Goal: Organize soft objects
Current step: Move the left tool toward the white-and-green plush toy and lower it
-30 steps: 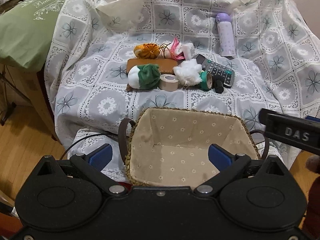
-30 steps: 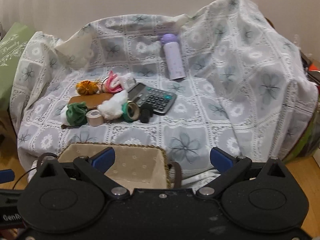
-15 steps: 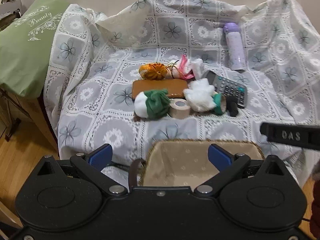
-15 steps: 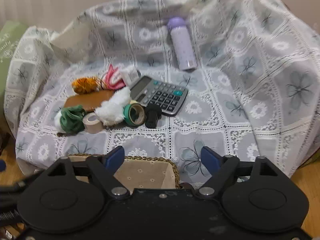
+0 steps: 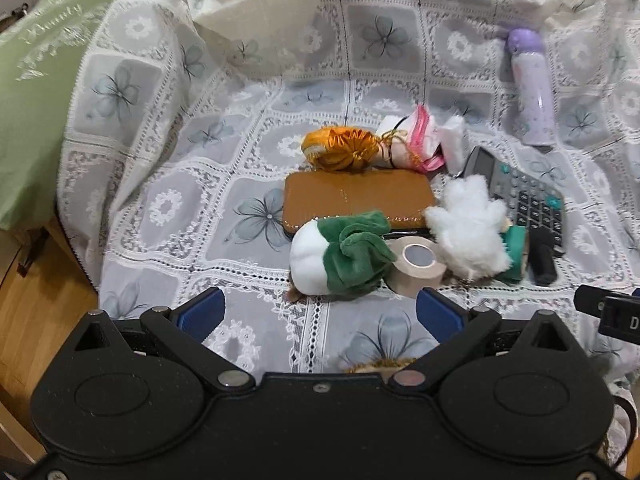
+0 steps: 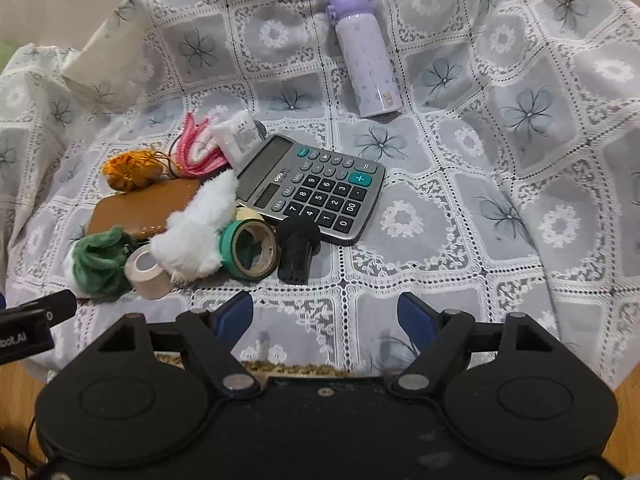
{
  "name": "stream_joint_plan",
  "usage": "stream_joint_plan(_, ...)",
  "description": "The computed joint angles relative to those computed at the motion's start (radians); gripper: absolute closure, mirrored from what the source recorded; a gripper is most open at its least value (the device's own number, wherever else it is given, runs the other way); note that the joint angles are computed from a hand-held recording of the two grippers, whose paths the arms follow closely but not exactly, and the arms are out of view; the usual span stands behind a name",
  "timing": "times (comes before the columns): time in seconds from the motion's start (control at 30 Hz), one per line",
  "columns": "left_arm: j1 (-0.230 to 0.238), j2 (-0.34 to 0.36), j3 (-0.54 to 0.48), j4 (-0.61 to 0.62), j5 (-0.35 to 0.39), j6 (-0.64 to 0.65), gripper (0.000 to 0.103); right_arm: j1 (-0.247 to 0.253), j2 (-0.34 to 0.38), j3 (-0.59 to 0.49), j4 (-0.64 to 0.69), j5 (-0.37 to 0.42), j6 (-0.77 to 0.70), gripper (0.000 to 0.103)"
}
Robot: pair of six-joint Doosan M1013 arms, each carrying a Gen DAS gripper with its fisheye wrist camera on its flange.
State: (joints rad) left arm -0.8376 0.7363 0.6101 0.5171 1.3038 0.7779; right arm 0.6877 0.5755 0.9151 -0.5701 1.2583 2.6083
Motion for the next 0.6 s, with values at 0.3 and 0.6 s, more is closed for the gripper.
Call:
stream_joint_plan(0.3,0.029,0.091,-0.138,-0.054,0.072,0.068,0.004,-0.028,0.045,-0.051,0.048,0.025,-0.041,0.025)
stream_joint_plan(0.6,0.063,0.156,-0.245,-0.136,0.138,0.078,0.004,-0.045,0.083,-0.094,0.069,0.051,-0.087,0.025)
